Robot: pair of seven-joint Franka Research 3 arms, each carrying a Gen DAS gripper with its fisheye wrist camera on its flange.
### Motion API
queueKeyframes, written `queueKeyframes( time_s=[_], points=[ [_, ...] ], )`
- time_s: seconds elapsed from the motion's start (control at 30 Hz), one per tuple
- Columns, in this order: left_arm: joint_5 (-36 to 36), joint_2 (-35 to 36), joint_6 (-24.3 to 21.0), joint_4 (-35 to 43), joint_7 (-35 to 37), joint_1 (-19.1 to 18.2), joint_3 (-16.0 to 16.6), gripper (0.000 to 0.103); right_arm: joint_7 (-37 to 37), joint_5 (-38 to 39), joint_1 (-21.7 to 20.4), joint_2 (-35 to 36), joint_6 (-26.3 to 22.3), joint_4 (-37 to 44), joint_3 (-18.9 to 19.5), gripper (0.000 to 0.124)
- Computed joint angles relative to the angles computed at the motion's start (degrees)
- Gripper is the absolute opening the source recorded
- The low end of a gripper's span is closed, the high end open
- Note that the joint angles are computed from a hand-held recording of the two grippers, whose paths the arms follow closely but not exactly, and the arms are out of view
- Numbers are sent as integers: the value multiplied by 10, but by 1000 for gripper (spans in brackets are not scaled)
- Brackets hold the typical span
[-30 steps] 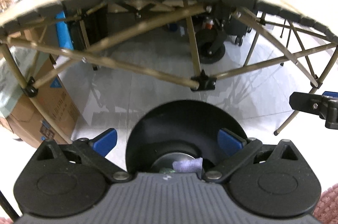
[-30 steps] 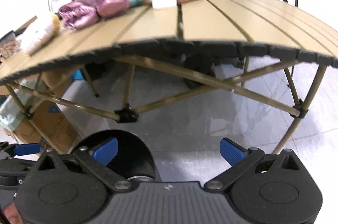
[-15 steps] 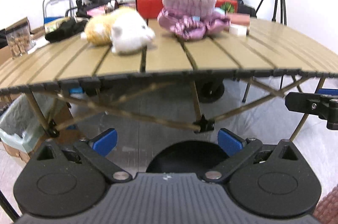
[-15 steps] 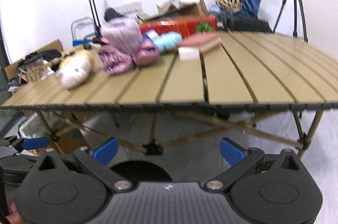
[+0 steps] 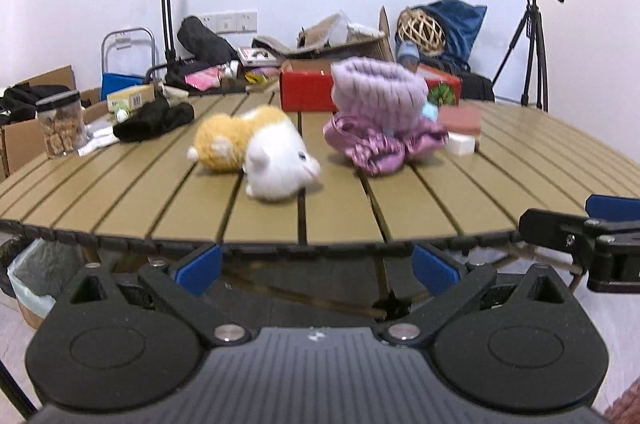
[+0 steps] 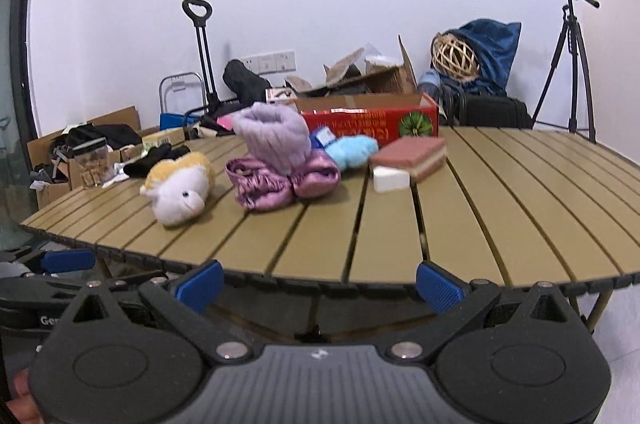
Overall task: Collect trash
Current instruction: 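Move both tools toward the plush toys and pink hat on the table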
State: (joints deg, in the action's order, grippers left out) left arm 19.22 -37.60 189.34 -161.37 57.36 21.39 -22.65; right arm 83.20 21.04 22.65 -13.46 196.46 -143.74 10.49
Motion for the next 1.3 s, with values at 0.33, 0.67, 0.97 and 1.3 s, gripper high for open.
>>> queueKeyframes(
  time_s=[0.33, 0.67, 0.97, 1.3],
  points=[
    [-22, 17, 26, 38, 3, 36, -14, 103, -98, 106, -60, 36, 44, 61, 91, 103],
    [-39, 55, 19, 93, 7, 86, -50, 103, -217, 203, -31, 92, 93, 150, 89, 103],
    [-22, 99, -8, 136, -17, 121, -75, 103, -207, 181, 26, 143, 91, 194, 24, 103],
    [27, 174, -93, 206, -80, 117, -67, 103, -172, 117, 47, 178, 68, 221, -19, 103]
  ],
)
